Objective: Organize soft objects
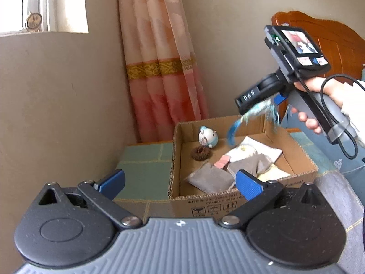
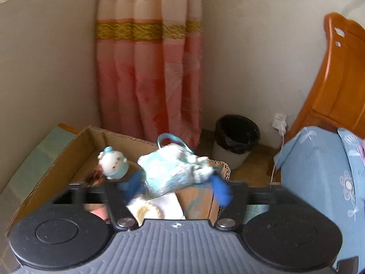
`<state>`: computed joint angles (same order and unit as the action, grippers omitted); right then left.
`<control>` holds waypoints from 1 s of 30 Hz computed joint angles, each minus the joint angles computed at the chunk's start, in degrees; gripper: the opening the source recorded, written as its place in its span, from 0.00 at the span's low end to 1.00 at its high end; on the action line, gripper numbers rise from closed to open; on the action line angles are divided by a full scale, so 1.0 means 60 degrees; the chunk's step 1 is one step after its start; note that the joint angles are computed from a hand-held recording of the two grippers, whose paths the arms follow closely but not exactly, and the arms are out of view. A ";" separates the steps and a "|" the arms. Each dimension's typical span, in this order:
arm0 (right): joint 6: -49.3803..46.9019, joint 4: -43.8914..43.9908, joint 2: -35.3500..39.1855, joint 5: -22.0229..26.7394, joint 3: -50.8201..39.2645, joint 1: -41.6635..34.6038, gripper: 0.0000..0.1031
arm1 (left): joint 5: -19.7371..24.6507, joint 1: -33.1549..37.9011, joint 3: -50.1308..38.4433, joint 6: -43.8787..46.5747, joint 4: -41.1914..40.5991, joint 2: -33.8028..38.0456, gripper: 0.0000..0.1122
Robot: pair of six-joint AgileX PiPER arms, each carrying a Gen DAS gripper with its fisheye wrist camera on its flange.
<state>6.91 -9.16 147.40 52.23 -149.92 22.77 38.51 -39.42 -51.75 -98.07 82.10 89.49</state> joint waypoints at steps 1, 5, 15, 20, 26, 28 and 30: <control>0.0027 0.0077 0.0127 0.0017 -0.0181 0.0002 0.97 | 0.0019 -0.0010 0.0031 -0.0042 0.0029 0.0007 0.91; 0.0287 -0.0043 -0.0228 -0.0236 0.0541 0.0069 1.00 | -0.0023 0.0015 0.0062 0.0097 -0.0163 -0.0062 0.91; 0.1850 -0.0907 -0.3060 -0.1325 0.4964 0.0450 1.00 | 0.0594 0.0027 -0.0275 0.1033 -0.1461 -0.0144 0.91; 0.3297 -0.2018 -0.5316 -0.2506 0.8525 0.1053 1.00 | 0.0741 0.0190 -0.0680 0.2179 -0.2733 -0.0156 0.91; 0.7265 -0.5085 -0.7332 -0.2989 1.1790 0.2180 1.00 | 0.0992 0.0037 -0.0920 0.2757 -0.3366 -0.0157 0.91; 0.8156 -0.5446 -0.7755 -0.3033 1.2474 0.2362 1.00 | 0.1050 -0.0006 -0.1021 0.2938 -0.3541 -0.0141 0.91; 0.8803 -0.5588 -0.8084 -0.3165 1.3025 0.2453 1.00 | 0.1133 -0.0064 -0.1133 0.3117 -0.3705 -0.0102 0.91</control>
<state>59.72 -42.69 98.90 33.25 -71.77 37.49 45.31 -39.80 -58.55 -79.37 59.87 88.88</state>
